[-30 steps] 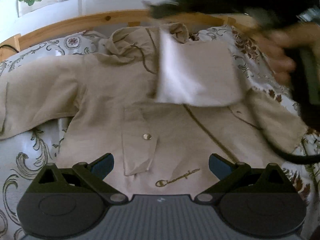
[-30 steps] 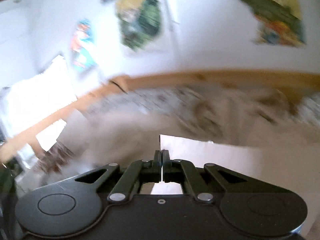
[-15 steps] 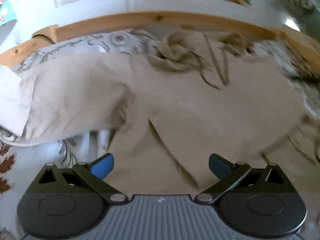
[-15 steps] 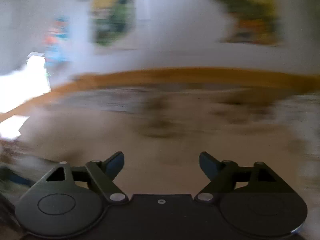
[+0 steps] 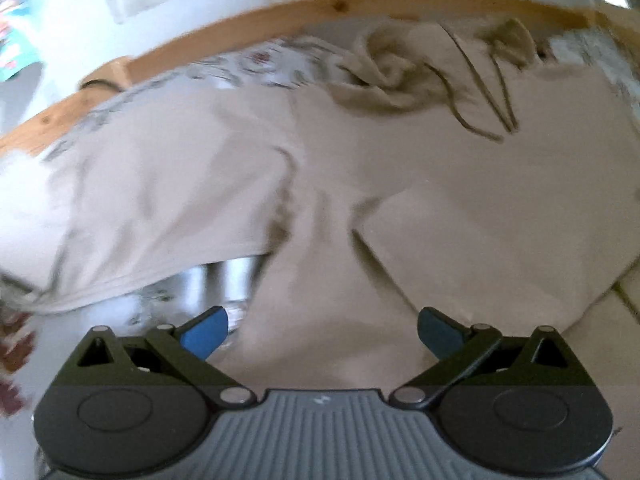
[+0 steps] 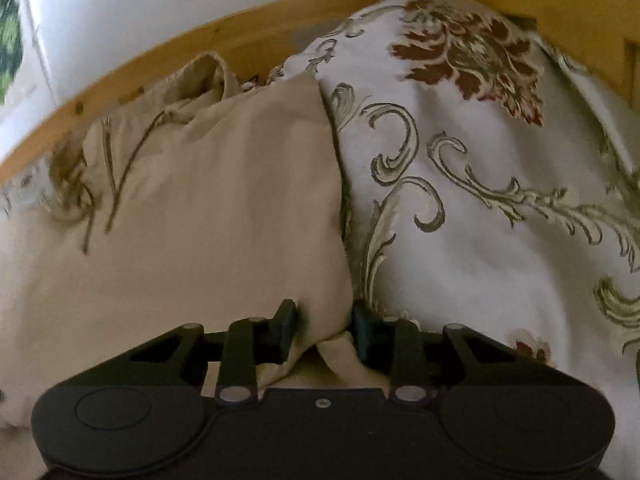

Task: Fold large clothes

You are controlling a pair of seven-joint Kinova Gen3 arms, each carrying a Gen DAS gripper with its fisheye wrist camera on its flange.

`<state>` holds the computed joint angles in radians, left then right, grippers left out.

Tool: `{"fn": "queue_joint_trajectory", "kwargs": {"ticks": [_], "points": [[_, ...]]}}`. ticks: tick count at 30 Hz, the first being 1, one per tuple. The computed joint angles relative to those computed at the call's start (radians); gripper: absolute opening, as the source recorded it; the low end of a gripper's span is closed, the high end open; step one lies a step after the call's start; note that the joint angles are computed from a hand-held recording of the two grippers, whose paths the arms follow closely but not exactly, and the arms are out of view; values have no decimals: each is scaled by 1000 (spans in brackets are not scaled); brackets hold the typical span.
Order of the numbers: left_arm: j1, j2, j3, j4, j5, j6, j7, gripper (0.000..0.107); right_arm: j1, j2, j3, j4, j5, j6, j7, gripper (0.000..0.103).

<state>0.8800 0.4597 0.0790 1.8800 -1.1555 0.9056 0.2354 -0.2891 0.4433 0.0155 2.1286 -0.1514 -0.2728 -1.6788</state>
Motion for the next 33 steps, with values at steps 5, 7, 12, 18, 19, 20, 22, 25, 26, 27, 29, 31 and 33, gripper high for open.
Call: {"fn": "queue_joint_trajectory", "kwargs": {"ticks": [5, 7, 12, 18, 19, 20, 22, 25, 26, 27, 29, 31, 33], "points": [[137, -88, -61, 73, 15, 170, 193, 102, -232, -57, 168, 71, -203, -47, 182, 64], [228, -88, -153, 96, 28, 251, 265, 102, -324, -96, 211, 124, -285, -103, 259, 75], [328, -64, -343, 84, 125, 406, 453, 102, -398, -195, 86, 241, -381, -234, 273, 93], [233, -7, -333, 23, 114, 483, 310, 102, -574, -274, 102, 247, -565, -196, 495, 102], [210, 14, -290, 16, 97, 512, 270, 102, -571, -279, 92, 236, -602, -176, 533, 102], [187, 34, -244, 17, 66, 532, 229, 102, -550, -280, 68, 225, -629, -163, 556, 102], [137, 73, -151, 1, 23, 588, 148, 102, -517, -277, 47, 205, -672, -131, 593, 102], [33, 140, -12, -42, -36, 684, 26, 103, -513, -277, 38, 201, -769, -126, 672, 102], [-3, 171, 34, -55, -59, 724, -15, 103, -504, -274, 28, 203, -786, -130, 683, 102], [-35, 202, 81, -60, -88, 765, -56, 103, -491, -273, 18, 205, -791, -133, 684, 102], [-98, 248, 173, -66, -152, 844, -137, 103, -474, -271, 1, 204, -822, -136, 703, 102], [-140, 280, 224, -65, -210, 884, -218, 103, -454, -266, -18, 202, -838, -139, 719, 102], [-132, 312, 203, -71, -245, 892, -300, 103, -428, -262, -44, 203, -831, -146, 716, 102]]}}
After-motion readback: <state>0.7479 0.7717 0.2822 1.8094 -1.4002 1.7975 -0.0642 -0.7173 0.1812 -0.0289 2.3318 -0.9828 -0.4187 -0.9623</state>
